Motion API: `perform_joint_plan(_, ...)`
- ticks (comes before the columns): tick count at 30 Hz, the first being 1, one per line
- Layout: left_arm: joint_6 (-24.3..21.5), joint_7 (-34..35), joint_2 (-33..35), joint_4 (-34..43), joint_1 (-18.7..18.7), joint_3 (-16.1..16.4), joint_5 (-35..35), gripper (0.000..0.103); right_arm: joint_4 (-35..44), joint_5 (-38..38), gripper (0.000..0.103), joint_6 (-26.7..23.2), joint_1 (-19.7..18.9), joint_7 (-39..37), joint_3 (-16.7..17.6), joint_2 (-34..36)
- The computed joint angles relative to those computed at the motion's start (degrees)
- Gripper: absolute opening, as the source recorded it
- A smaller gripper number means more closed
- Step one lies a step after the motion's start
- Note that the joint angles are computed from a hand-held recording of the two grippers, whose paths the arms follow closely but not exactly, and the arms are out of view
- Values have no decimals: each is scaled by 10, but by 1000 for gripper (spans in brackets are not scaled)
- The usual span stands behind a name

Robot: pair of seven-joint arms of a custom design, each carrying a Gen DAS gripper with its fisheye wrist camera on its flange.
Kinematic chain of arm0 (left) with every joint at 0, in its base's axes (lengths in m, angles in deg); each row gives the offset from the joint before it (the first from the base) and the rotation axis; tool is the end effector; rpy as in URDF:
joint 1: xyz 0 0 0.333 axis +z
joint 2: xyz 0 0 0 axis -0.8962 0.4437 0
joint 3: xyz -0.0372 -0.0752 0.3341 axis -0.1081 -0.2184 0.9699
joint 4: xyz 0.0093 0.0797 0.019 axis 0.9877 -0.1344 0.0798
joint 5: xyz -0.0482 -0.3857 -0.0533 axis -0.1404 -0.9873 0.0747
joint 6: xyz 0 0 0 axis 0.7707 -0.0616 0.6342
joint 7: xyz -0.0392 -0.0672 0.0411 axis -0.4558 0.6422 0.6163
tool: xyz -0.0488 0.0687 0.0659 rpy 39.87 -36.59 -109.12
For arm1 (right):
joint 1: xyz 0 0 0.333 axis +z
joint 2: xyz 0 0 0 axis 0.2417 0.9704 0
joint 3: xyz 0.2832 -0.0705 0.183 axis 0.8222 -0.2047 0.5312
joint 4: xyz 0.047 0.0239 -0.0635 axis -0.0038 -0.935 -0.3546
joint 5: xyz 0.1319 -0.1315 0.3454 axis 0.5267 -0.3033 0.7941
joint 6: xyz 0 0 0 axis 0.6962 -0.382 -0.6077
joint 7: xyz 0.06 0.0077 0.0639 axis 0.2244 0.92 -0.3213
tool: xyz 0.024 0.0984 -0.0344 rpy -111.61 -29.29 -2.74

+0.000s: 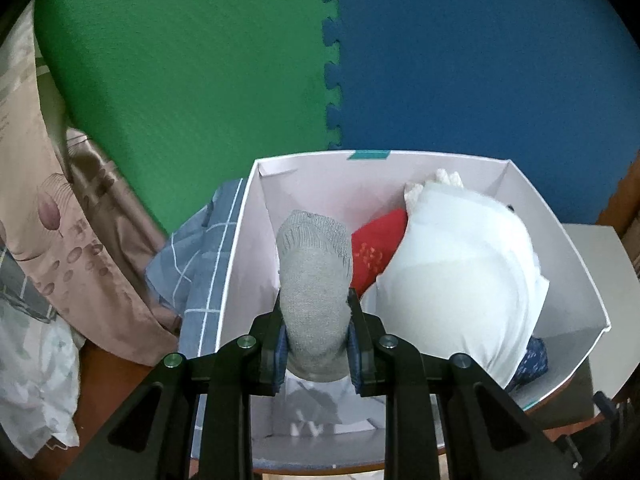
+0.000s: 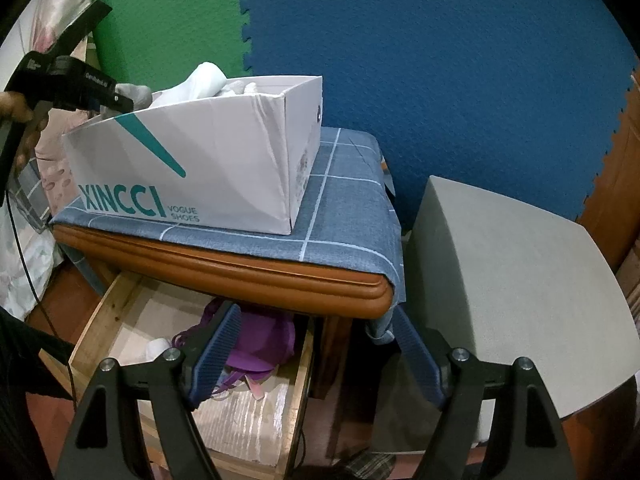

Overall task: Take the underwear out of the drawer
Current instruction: 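Lower the grey sock into the box and open the left gripper, then lower the right tool into the drawer and grasp the white rolled sock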

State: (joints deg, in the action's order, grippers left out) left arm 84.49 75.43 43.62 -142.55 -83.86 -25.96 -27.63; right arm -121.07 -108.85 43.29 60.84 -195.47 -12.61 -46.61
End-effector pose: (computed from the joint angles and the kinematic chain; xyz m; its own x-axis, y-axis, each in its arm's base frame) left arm 0.6977 -0.3264 0.5927 -0.4394 -0.8971 -0.0457 -0.6385 0.3477 -0.6866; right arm 0.3864 0.5079 0.5298 -0.3126 -0.9476 0.0659 -0.6490 0.1624 -0.7432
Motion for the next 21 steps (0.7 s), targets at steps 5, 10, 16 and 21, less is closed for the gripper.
perform_joint_plan(5,12,-9,-3,-19,-11,14,31,30,3,1,80,-2,1,-2,0,2)
perform_joint_plan(10,80,30,-53,-88,24,-17,-9,41,4,1,80,-4,2,-9,0,3)
perform_joint_plan(16,346,327,-202,-302,199,-174,-298,94,7,-1,80,16,1,-31,1,8)
perform_joint_plan(21,360,562,-253,-383,289,-228,-550,96,34,47,80,106,-11,-101,-1,44)
